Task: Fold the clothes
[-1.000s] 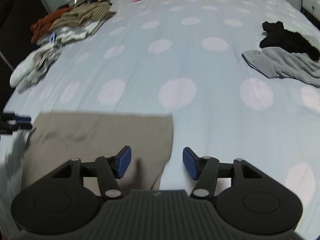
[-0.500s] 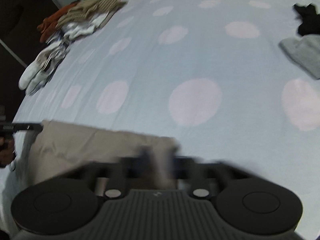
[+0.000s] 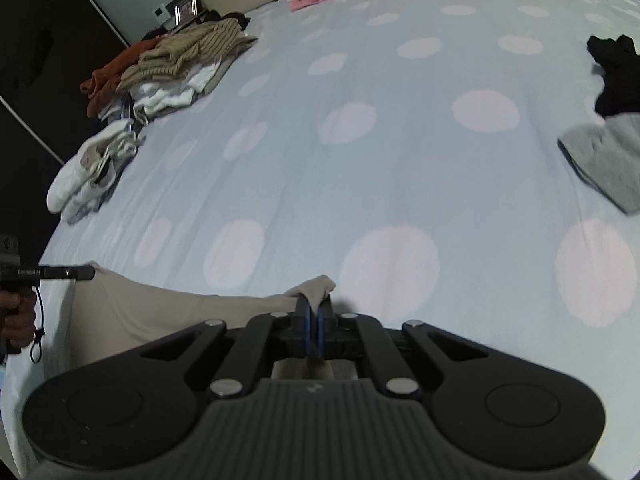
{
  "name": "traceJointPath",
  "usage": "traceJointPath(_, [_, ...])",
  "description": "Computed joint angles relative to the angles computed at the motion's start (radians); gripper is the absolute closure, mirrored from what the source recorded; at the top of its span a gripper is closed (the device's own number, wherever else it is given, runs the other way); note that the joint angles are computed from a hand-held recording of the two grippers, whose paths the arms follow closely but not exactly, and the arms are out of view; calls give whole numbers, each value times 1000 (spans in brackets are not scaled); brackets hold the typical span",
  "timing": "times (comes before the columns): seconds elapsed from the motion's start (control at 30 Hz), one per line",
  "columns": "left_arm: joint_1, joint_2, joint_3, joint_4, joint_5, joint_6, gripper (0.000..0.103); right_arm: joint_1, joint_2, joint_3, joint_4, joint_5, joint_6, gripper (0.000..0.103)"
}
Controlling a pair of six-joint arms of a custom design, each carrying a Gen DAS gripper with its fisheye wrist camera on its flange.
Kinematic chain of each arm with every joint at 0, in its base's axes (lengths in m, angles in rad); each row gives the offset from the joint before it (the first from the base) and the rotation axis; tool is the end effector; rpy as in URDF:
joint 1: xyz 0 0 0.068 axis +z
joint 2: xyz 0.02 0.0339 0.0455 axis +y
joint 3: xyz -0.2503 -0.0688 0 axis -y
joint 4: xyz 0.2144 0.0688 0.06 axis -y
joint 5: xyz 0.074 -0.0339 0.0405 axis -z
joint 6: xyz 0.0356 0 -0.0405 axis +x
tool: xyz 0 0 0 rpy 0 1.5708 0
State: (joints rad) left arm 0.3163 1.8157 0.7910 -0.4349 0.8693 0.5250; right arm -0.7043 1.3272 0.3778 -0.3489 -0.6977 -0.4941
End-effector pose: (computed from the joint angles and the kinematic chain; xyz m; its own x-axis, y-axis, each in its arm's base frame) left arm 0.2499 0.0532 0.1079 -0.8776 0.0531 -0.4765 0.3694 0.7085 -0.6013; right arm 0.1371 -0.0865 0.1195 -0.8190 0.2190 -0.5304 -0.0272 0.9084 0.4171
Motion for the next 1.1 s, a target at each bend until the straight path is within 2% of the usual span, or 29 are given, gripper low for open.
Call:
traceJointPath(0.23, [-50, 48, 117, 120, 11, -158, 102, 91, 229, 187, 181, -7, 194, 99])
traceJointPath(0.47, [-132, 155, 232, 289, -69, -311, 102, 219, 441, 434, 285, 40, 339, 99])
traceJointPath(0.53, [-151, 205, 265, 305, -101, -327, 102, 247, 491, 484, 307, 61, 367, 99])
traceJointPath(0.67, [-197, 311, 325, 299, -190, -307, 98, 317, 620, 570, 320, 171, 421, 97])
traceJointPath(0.7, [-203, 322, 324, 312, -199, -295, 98, 336, 649, 584, 317, 216, 435, 94])
traceJointPath(0.73, [-202, 313, 309, 334, -200, -283, 97, 356, 662, 581, 323, 270, 462, 87])
traceJointPath(0.77, [-204, 295, 299, 335, -212, -268, 93, 376, 674, 577, 328, 326, 490, 86])
traceJointPath(0.8, [-205, 275, 286, 340, -229, -258, 85, 378, 646, 541, 357, 337, 509, 83])
traceJointPath(0.83, [-204, 244, 260, 359, -259, -259, 81, 378, 612, 499, 390, 341, 526, 69])
traceJointPath(0.87, [-199, 209, 227, 390, -285, -269, 70, 379, 578, 458, 421, 345, 543, 59])
traceJointPath(0.9, [-187, 179, 196, 418, -288, -278, 63, 382, 526, 402, 461, 373, 543, 59])
traceJointPath(0.93, [-171, 155, 173, 438, -276, -282, 62, 389, 455, 330, 501, 402, 531, 59])
traceJointPath(1.0, [-123, 137, 164, 439, -192, -275, 61, 405, 301, 196, 551, 457, 505, 59])
traceJointPath(1.1, [-93, 149, 191, 407, -148, -306, 61, 465, 31, 18, 536, 540, 515, 59])
